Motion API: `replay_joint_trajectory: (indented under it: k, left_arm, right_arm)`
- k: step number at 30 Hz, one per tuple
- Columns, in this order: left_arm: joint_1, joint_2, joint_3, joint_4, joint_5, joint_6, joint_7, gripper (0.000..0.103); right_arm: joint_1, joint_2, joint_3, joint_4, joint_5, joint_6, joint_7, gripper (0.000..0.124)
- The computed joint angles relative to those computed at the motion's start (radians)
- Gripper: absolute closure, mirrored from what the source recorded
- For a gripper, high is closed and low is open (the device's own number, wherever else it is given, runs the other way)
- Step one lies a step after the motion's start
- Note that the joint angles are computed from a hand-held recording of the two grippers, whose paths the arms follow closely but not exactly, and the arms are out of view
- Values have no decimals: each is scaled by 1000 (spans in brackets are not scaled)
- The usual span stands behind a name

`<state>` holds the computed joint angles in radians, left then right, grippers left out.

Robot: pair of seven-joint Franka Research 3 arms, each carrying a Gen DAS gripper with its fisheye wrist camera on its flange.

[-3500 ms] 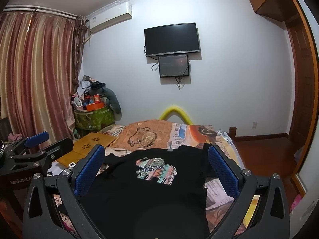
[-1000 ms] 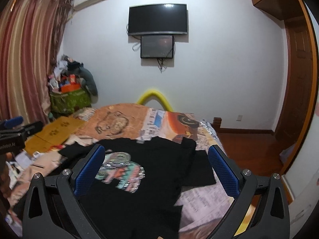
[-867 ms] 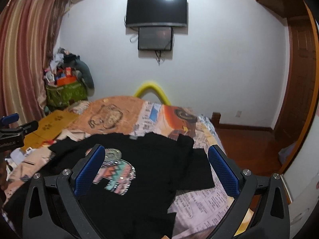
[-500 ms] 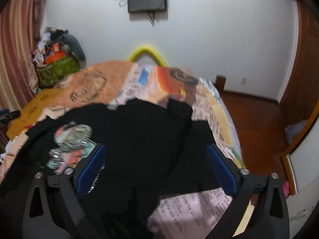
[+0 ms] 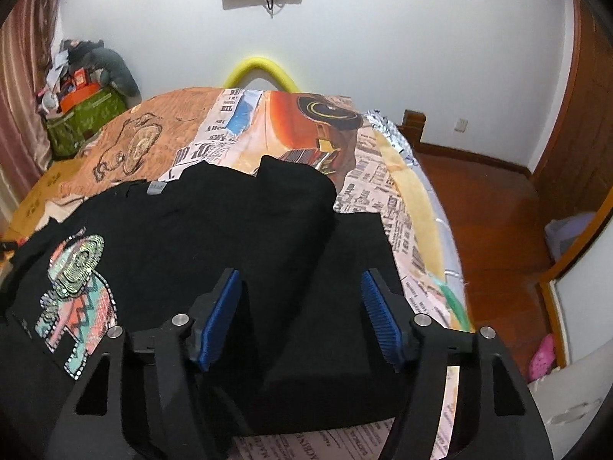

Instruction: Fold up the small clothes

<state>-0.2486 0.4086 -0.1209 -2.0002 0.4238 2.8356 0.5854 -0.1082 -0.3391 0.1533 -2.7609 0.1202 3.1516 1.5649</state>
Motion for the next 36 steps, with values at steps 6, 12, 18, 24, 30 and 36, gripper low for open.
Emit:
replay_joint_trajectory:
  k: [6,12,18,24,30,36]
  left_arm:
    - [-53,53,42,78,65,-61,-36,11]
    - [-78,110,45,187,121,-214,-75,82]
    - [-87,102,54,211,164,-234,-93,94]
    - [-111,2,69,199,320,-186,-165,95]
    - [-129,-23,10,268,390,-94,-92,95]
    - [-155,97,-94,401,218,-99,190,95]
  right_arm:
    - [36,6,-48,13,29,-26,-9,63]
    - [124,18,-158,36,89,-48,-60,63]
    - [113,33,-156,50,129,-43,-79,63]
    - [105,44,-182,48,155,-62,-96,63]
    - [150,6,-233,18,209,-74,-157,63]
    - [196,-53,-279,-11,273,-82,-229,63]
